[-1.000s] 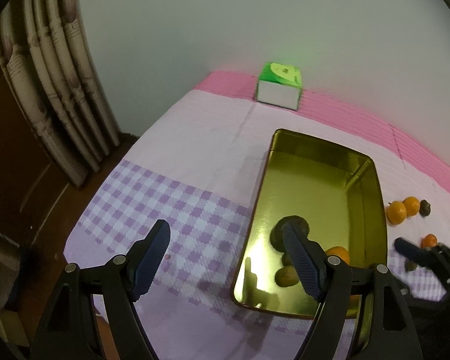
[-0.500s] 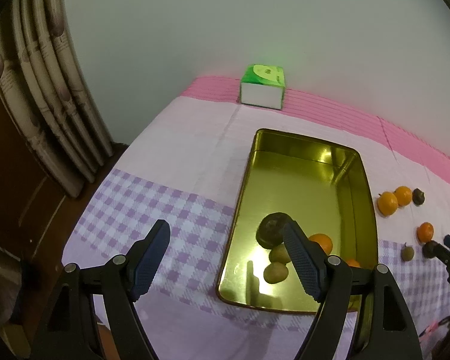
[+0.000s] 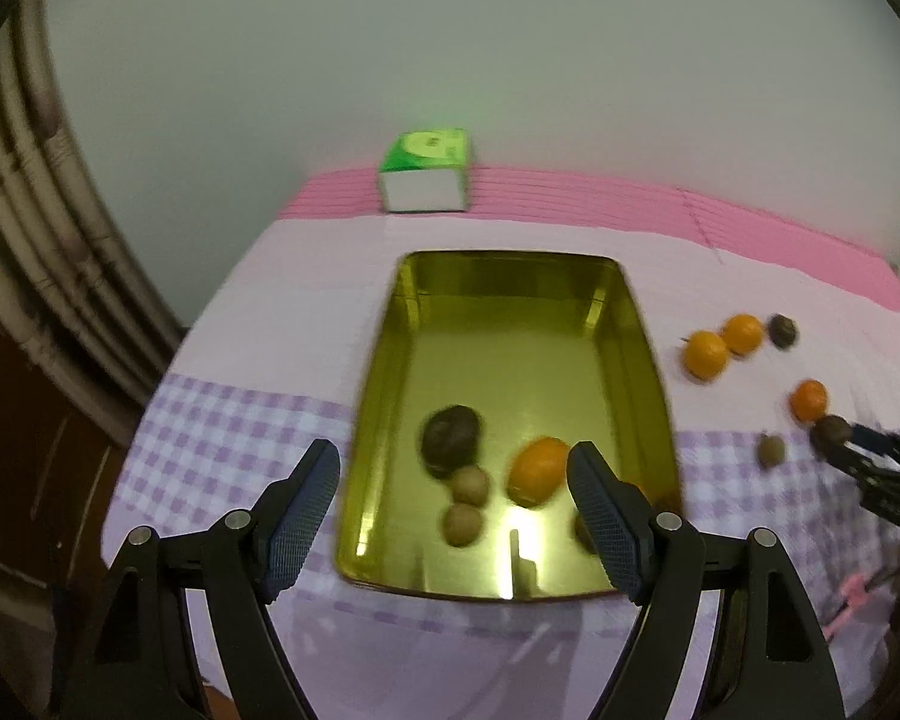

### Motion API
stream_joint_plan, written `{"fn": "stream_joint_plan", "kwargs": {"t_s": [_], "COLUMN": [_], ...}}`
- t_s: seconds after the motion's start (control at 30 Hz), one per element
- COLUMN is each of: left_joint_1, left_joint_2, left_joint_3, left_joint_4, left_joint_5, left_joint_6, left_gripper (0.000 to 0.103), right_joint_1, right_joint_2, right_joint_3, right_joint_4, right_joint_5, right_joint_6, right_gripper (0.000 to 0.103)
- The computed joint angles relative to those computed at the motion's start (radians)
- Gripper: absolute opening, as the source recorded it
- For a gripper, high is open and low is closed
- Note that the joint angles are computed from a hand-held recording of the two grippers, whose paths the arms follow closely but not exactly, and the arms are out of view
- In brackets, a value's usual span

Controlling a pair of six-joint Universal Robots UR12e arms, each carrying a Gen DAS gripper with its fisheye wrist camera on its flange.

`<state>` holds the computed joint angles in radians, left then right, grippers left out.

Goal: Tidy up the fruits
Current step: 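Grasp a dark brown passion fruit from the cloth with the right gripper, then grasp the small green fruit with the left gripper while the right gripper holds the passion fruit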

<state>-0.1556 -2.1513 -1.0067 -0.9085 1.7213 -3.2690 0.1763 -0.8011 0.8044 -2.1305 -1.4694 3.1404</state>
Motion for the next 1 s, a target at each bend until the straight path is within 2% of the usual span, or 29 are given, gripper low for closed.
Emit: {"fn": "stream_joint_plan", "kwargs": {"t_s": [0.17,0.27,0.43,0.57,0.8,0.87,1.0], "left_joint_1": [-0.019,-0.032,-0.053,-0.073,-0.097,-0.101,-0.108], "left_joint_2": [-0.011,-0.023,-0.051,-0.083,-0.138,-0.152,-0.187], "left_joint_3": [0.019,0.038,0.081,0.124,0.193,0.212,0.261], "left_joint_4": [-0.02,-0.036,-0.053,-0.069,-0.13,-0.147,-0.187], "left_joint_5": [-0.026,-0.07,-0.111,-0.146,-0.195,-0.206,-0.219], "left_joint_6": [0.036,0.047,0.067,0.076,0.098,0.103,0.092], "left_gripper": [0.079,0.079,0.079,0.079,0.079,0.079,0.079], "right_joint_1": [0.002,0.001,-0.002,0.0,-0.008,-0.011,-0.025], "right_joint_2": [0.02,0.024,0.02,0.023,0.014,0.014,0.014], "right_joint_3": [-0.021,-0.024,-0.016,-0.019,0.007,0.014,0.024], "right_joint_4": [0.001,-0.003,-0.01,-0.012,-0.06,-0.08,-0.109], "right_joint_5": [0.01,0.015,0.016,0.018,-0.075,-0.123,-0.141], "right_joint_6": [-0.012,-0.008,-0.01,-0.012,0.016,0.024,0.048], "right_gripper": [0.052,0.051,0.043,0.041,0.041,0.041,0.041]}}
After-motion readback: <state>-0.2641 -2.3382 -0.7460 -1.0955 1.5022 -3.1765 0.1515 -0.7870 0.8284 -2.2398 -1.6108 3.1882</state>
